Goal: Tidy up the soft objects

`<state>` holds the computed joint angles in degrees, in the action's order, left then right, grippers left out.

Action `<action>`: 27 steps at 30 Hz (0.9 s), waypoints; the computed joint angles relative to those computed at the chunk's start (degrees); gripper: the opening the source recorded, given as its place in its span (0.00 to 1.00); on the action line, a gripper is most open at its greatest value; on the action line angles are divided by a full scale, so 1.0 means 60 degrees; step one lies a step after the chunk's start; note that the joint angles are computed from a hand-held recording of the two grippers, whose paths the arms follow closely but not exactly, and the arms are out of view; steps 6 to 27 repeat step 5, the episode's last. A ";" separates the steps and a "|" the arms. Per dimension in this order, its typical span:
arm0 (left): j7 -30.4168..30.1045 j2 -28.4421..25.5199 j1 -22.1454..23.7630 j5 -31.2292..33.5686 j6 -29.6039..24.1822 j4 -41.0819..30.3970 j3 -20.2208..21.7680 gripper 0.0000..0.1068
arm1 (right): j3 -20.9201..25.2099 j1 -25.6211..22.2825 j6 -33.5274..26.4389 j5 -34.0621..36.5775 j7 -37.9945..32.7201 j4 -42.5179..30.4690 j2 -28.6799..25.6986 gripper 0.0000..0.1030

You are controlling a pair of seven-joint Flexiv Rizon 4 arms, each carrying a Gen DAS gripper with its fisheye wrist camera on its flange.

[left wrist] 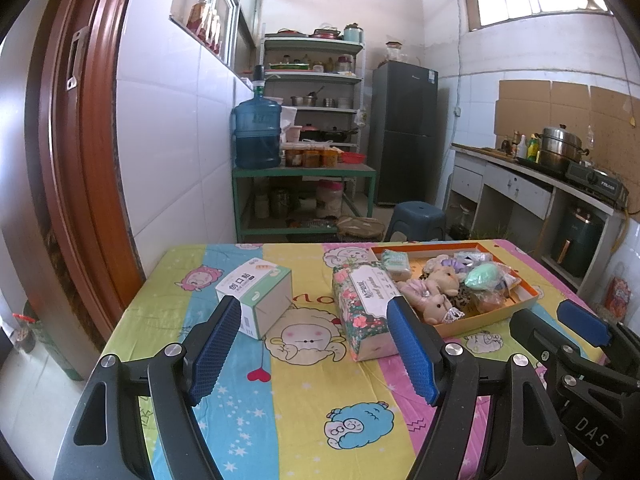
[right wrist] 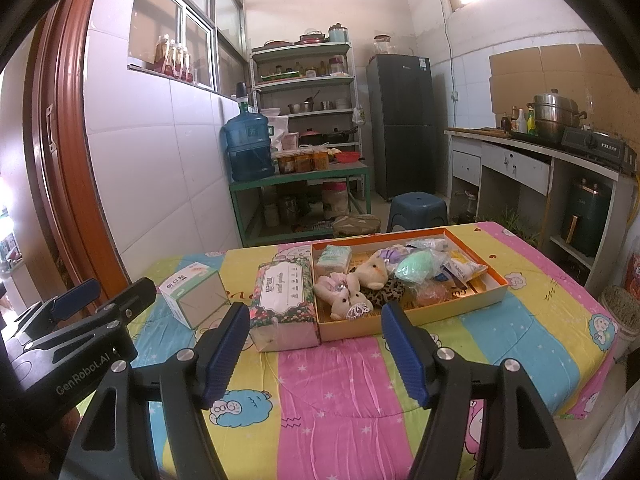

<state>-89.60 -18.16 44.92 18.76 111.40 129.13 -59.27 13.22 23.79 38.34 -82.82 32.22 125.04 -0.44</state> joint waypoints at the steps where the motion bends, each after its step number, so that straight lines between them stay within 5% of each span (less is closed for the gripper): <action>1: 0.0006 -0.0008 -0.0069 0.0003 0.0045 0.0019 0.0077 0.72 | -0.0004 -0.0006 0.0016 -0.0006 -0.0002 0.0004 0.0007 0.66; 27: -0.0012 -0.0026 -0.0001 0.0025 -0.0002 0.0007 0.0001 0.72 | 0.0001 -0.0006 0.0050 -0.0019 0.0047 0.0016 -0.0011 0.66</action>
